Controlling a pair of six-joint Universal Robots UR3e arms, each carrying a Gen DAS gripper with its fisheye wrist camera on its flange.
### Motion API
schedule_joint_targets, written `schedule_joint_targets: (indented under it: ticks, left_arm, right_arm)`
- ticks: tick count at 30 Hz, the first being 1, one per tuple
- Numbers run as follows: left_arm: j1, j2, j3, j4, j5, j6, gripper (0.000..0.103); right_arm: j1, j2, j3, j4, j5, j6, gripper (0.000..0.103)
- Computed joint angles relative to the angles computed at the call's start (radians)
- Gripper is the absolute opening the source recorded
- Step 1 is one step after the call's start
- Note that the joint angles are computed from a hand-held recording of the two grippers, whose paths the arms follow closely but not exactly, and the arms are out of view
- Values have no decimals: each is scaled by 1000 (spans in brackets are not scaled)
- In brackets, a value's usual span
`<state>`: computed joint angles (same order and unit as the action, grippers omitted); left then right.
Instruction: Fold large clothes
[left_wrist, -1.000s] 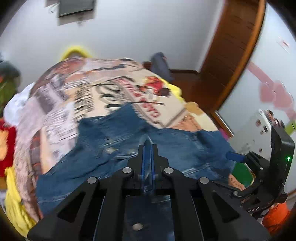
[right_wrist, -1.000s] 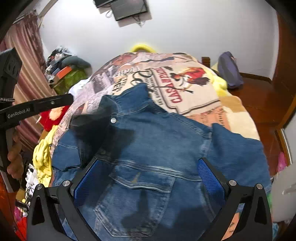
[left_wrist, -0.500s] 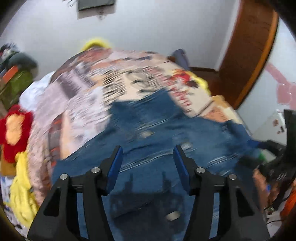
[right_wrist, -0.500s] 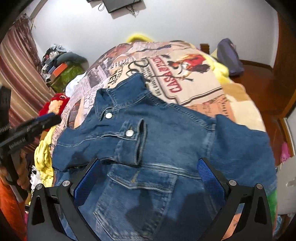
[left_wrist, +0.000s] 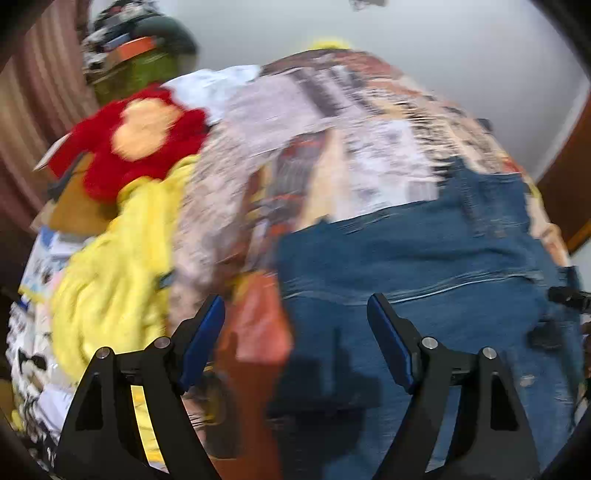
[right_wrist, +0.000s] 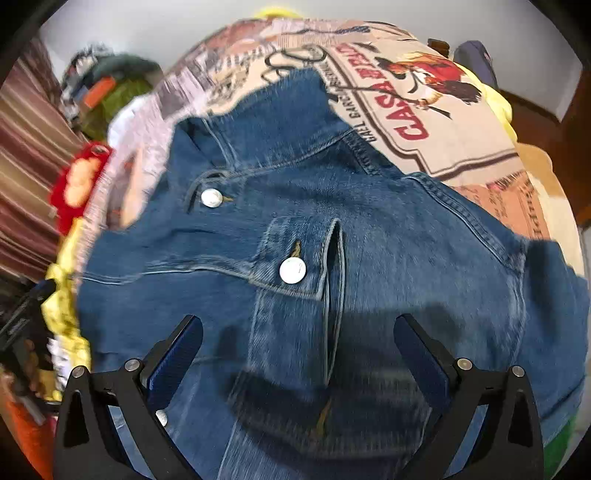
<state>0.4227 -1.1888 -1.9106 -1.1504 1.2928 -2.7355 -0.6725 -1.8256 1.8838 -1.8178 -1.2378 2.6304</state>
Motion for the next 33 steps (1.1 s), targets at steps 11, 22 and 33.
schedule_joint_targets:
  ticks: [11, 22, 33]
  left_arm:
    - [142, 120, -184, -41, -22, 150, 79]
    - [82, 104, -86, -45, -12, 111, 80]
    - [-153, -54, -51, 69, 74, -29, 87]
  right_arm:
    - [80, 105, 53, -206, -42, 53, 41]
    - [29, -84, -71, -44, 101, -15, 22]
    - [-258, -245, -111, 193, 199, -270, 22]
